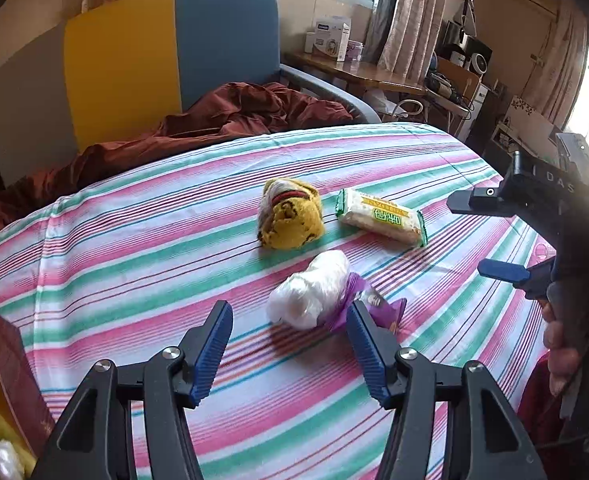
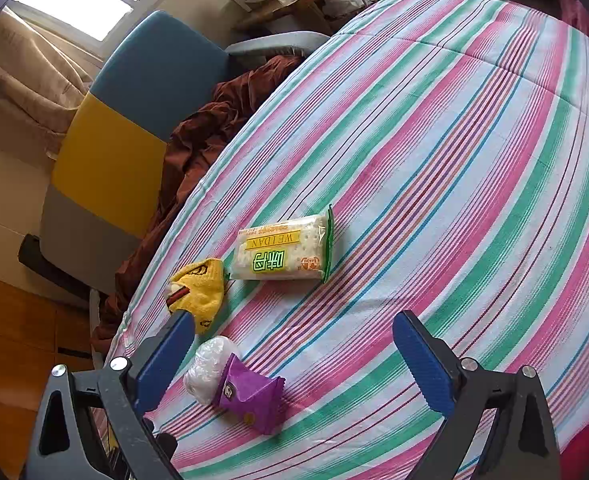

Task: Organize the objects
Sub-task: 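Grasp the second clear plastic-wrapped bundle with the left gripper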

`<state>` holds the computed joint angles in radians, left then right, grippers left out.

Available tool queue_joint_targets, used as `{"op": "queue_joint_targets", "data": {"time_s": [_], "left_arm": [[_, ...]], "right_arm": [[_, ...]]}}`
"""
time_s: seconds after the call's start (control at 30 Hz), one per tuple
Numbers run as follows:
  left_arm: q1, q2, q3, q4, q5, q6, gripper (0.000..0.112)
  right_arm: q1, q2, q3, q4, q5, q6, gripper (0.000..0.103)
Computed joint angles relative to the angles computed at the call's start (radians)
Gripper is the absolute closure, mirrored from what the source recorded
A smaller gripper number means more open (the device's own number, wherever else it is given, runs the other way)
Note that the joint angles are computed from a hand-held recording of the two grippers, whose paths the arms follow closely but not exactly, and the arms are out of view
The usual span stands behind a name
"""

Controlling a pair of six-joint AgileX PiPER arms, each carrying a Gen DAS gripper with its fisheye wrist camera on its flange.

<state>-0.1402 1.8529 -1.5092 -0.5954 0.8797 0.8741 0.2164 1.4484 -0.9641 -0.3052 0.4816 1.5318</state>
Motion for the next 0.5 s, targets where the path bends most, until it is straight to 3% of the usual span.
{"op": "queue_joint_targets", "data": {"time_s": [0.3,0.33,0.37,0.43,0.5], "left_arm": [[-0.114,0.193,-0.207,0.100,0.035,-0.143,0.053],[-0.119,0.215,-0.226,0.118,0.036,-0.172,0.058],[-0.115,0.239,-0.249,0.126,0.051,-0.202,0.073],[-0.073,0.264,-0.261,0.066,0.083,-0.220,0.078],[-0.038,0.237,-0.203,0.018,0.060,-0.186,0.080]], "right_arm": [[-0.018,0.025,-0.010,0.089,-0.019,-0.092,0.003],[-0.019,0.028,-0.012,0.095,-0.019,-0.100,0.003],[-0.019,0.031,-0.015,0.099,-0.016,-0.108,0.003],[-0.019,0.038,-0.022,0.103,-0.007,-0.122,0.003],[-0.023,0.042,-0.028,0.121,-0.009,-0.149,0.003]]}}
